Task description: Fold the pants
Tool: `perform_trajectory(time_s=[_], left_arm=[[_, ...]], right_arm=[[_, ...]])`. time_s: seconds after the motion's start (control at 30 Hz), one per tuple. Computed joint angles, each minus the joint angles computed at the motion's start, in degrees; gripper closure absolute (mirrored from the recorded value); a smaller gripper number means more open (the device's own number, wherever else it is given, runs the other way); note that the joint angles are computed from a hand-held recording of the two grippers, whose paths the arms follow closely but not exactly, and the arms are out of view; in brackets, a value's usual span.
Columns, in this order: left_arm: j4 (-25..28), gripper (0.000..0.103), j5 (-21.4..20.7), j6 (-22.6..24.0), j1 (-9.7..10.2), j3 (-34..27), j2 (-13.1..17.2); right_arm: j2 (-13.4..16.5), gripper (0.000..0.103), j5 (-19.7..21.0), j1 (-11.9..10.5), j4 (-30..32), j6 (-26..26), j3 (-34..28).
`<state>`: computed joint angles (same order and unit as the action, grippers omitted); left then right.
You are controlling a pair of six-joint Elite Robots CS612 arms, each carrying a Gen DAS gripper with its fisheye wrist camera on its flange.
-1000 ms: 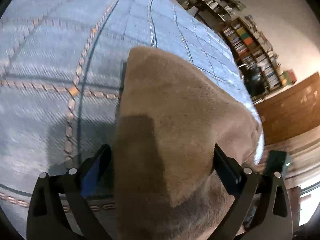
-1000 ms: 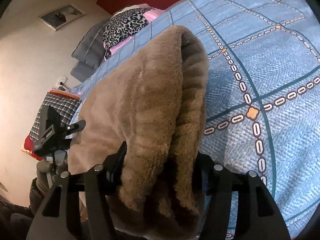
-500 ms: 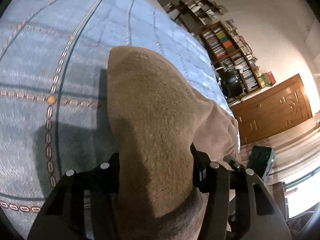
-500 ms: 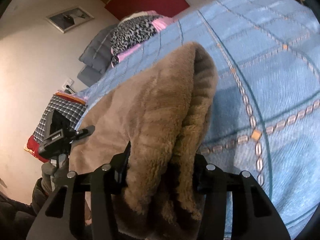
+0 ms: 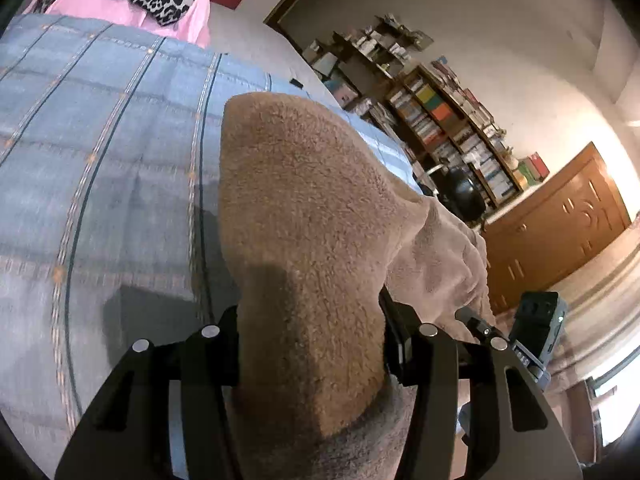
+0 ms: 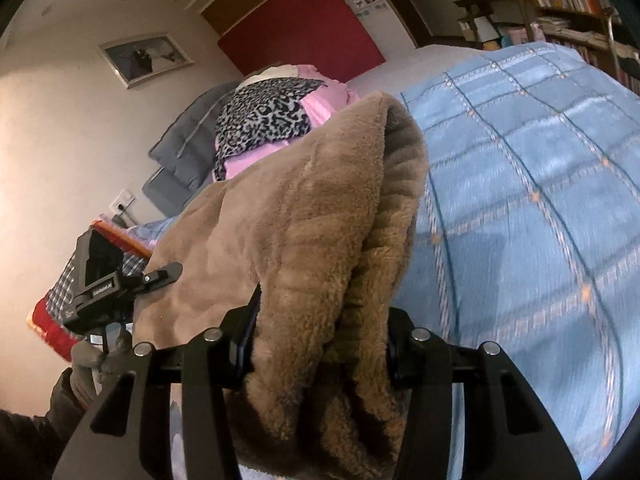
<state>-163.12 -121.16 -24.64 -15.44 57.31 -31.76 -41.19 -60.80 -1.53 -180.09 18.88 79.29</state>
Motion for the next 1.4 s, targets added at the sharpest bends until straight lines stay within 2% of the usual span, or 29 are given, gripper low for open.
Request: perform_trajectory(time_s=[0.3,0.4,0.5,0.53,0.57,0.67,0.73,0.8,0.87,0.97,1.03,1.13,1.27,1.4], left_arm=[[9.35,0.050,1.12,-0.43,0.88,-19.41,11.15],[12.41,0.050,2.28,-0.60,0.76,-23.45,13.88],[12.75,0.048,2.88,-0.30,0.77,-23.12,14.65],[12.60,0.044,3.06,-0.37,0.78,-23.35,14.91],[12.49,0.038,3.58,-0.27,0.74,-23.22,14.93],[13.37,0.034,6.35,2.30,0.32,-22.18,14.03],[14.22,0.031,8.22,3.84,0.06,-21.29,13.13],[13.55,0.030,10.87,5.13,-0.33,-18.91,11.31],[9.75,0.023,12.98,6.31,-0.69,-14.33,8.54],[4.57,0.021,13.95,7.94,-1.04,-8.20,5.05],[1.96,0.020,14.98,10.07,-1.60,-4.27,2.96],[1.46,0.020,16.30,13.55,-2.44,-1.15,1.48],[0.67,0.020,19.78,18.30,-3.41,1.38,0.97],[-0.44,0.020,23.06,20.94,-4.05,2.58,1.22]], right_arm=[[7.73,0.055,-1.66,-0.33,10.94,-3.47,-14.88],[9.26,0.055,-3.77,-0.07,14.23,-5.21,-17.12],[10.38,0.054,-4.42,-0.14,16.53,-5.53,-18.40],[10.65,0.054,-4.57,-0.15,16.36,-5.54,-18.48],[10.62,0.053,-4.84,-0.12,15.93,-5.63,-18.18],[10.24,0.045,-7.92,0.32,15.33,-6.52,-17.61],[9.05,0.041,-11.59,0.96,14.14,-7.63,-15.83],[7.48,0.040,-16.95,1.85,11.44,-9.53,-13.55],[5.82,0.039,-21.16,2.57,7.80,-11.20,-10.90],[3.86,0.039,-25.07,3.25,5.39,-12.63,-7.99],[3.21,0.039,-25.31,3.30,7.06,-13.02,-7.20],[3.11,0.039,-28.05,3.59,9.62,-12.90,-6.68],[3.14,0.038,-30.98,3.85,11.95,-11.60,-6.33],[4.36,0.034,-36.07,4.96,11.44,-13.99,-7.22]])
